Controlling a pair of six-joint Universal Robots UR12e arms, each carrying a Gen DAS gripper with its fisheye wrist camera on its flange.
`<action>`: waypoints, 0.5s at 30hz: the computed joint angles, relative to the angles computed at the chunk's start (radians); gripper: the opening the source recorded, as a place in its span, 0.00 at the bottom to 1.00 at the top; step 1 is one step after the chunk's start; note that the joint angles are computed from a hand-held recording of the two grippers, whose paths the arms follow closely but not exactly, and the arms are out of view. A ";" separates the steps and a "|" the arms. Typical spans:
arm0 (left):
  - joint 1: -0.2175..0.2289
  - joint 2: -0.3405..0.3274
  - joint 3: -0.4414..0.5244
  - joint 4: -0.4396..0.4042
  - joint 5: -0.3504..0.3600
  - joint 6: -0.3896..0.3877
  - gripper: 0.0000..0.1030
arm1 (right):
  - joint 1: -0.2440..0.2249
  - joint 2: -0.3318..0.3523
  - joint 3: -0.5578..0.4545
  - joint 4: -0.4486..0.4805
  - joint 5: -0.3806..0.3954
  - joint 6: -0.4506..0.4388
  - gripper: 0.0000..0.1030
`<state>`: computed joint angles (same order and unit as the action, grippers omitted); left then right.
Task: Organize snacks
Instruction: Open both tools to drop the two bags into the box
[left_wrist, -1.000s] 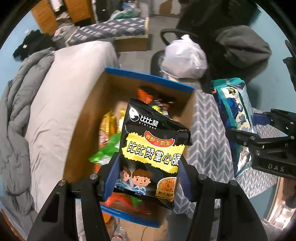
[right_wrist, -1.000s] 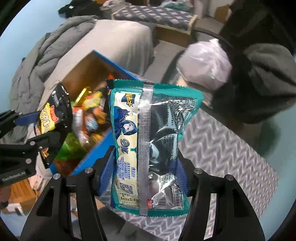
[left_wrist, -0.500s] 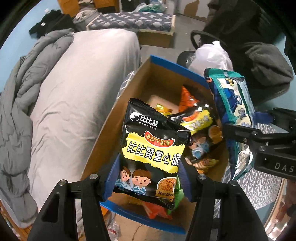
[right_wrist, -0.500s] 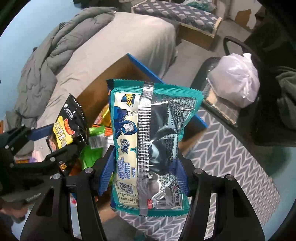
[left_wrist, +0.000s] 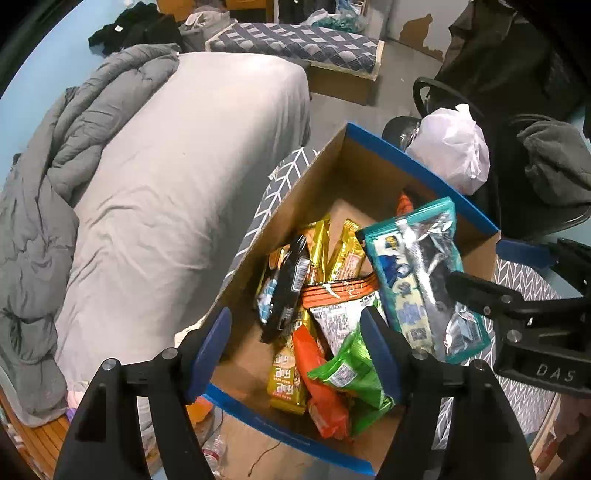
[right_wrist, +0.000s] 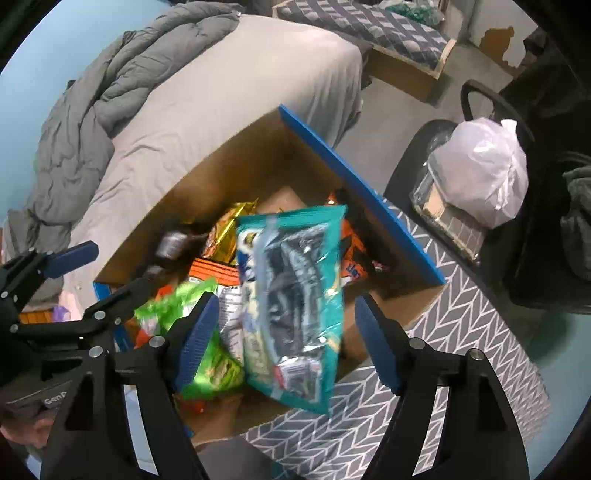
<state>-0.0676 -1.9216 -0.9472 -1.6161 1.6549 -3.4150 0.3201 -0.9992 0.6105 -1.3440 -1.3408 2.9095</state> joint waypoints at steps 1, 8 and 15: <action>-0.002 0.004 0.000 0.004 0.003 0.001 0.72 | 0.000 -0.002 0.001 -0.005 -0.002 0.001 0.75; -0.010 0.030 0.004 0.029 0.009 -0.014 0.77 | -0.010 -0.051 0.052 -0.070 -0.002 0.010 0.75; -0.024 0.059 0.005 0.072 0.016 -0.055 0.78 | -0.028 -0.113 0.115 -0.144 0.000 0.031 0.79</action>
<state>-0.0913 -1.8630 -0.9421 -1.5441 1.6714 -3.4705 0.2919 -1.1127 0.7255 -1.4881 -1.3412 2.9409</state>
